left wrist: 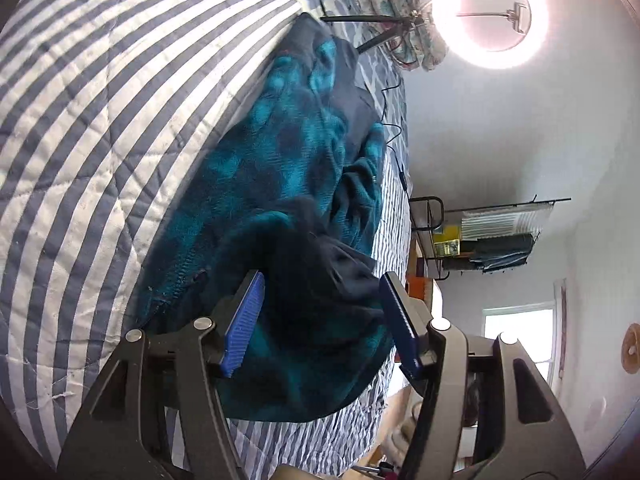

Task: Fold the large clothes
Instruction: 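Lay the hem over the jacket body with both grippers, pressing the fold flat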

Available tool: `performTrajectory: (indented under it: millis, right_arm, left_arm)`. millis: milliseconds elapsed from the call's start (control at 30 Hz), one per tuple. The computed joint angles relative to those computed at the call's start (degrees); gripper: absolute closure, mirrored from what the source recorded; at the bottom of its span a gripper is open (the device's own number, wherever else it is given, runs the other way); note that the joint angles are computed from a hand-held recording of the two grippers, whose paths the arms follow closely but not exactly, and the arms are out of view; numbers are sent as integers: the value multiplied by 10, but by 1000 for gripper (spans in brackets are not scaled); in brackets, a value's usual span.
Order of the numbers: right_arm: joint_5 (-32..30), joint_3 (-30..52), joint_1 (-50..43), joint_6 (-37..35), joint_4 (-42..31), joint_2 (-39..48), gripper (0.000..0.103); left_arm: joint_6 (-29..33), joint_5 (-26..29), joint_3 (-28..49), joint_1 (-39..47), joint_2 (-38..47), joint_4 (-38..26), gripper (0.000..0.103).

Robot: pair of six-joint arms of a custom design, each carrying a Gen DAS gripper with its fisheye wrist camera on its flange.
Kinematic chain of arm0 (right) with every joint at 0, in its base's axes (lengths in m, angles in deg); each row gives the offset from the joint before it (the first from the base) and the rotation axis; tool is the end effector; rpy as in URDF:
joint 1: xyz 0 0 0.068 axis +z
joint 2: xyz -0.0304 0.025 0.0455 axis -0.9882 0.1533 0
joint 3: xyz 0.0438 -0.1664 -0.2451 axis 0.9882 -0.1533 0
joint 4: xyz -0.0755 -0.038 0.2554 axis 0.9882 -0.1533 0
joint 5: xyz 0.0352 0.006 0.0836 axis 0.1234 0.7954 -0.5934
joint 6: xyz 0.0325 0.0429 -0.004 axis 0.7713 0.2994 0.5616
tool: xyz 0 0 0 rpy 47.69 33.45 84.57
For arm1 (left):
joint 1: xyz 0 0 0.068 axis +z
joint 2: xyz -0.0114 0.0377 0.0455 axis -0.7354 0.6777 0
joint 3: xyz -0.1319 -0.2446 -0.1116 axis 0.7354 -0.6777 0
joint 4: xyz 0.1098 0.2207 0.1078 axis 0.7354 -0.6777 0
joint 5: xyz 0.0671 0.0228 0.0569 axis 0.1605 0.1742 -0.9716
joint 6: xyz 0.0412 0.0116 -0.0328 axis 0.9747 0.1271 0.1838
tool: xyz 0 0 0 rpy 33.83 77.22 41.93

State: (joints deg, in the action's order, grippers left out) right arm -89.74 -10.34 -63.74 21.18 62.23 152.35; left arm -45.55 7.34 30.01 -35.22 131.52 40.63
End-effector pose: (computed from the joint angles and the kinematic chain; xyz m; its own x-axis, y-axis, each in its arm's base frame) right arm 0.2187 0.0947 0.1019 -0.9148 0.0340 -0.4025 -0.3082 0.5854 0.7499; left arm 0.2403 0.0253 0.0634 -0.7350 -0.6740 -0.0734 -0.2960 0.4164 -0.8597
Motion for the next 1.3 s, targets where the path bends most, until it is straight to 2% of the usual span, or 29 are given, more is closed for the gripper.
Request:
performTrajectory:
  millis: [67,133,200,233,300,333,433,500,600,700,800,867,900,1000,1067,1133,1200,1300]
  right_arm:
    - [60,9,71,-42,-58,-52,62]
    - [115,18,129,-60,-81,-67,64]
    - [136,25,159,-71,-84,-59,67]
    - [147,29,171,-73,-81,-51,67]
    - [156,37,185,-77,-71,-31,68]
    - [156,37,191,-76,-57,-19,68]
    - [177,44,212,-77,-48,-8,69]
    - [203,57,224,-83,-51,6,69]
    - [228,77,223,-87,-53,39,69]
    - [243,94,213,-81,-42,81,69]
    - [255,117,203,-81,-29,140,67]
    - [218,119,186,-67,-10,171,67]
    - [203,116,178,-63,-8,168,67]
    - [151,88,140,-94,-29,112,65]
    - [155,50,106,-122,-37,56,52]
    - [159,24,53,-151,-69,24,49]
    - [149,11,6,-180,-86,32,49]
    - [120,2,-36,-200,-83,72,50]
  left_arm:
    - [32,-22,0,-5,-56,-55,43]
    - [102,-81,2,-26,-140,-145,43]
    - [160,-142,4,-55,-202,-220,43]
    - [185,-166,4,-71,-226,-246,46]
    - [228,-205,3,-106,-255,-286,61]
    - [247,-225,2,-128,-260,-298,63]
    - [284,-257,-3,-175,-226,-287,72]
    - [281,-297,3,-206,-179,-253,72]
    - [257,-312,39,-217,-95,-208,72]
    - [245,-345,85,-211,-31,-189,72]
    - [231,-338,134,-180,49,-180,74]
    - [211,-295,140,-156,95,-140,74]
    - [211,-286,135,-150,100,-123,74]
    - [247,-294,123,-147,58,-153,74]
    - [256,-307,93,-148,12,-153,74]
    - [274,-314,56,-156,-43,-151,74]
    - [289,-327,31,-168,-75,-149,74]
    - [288,-326,34,-174,-59,-152,74]
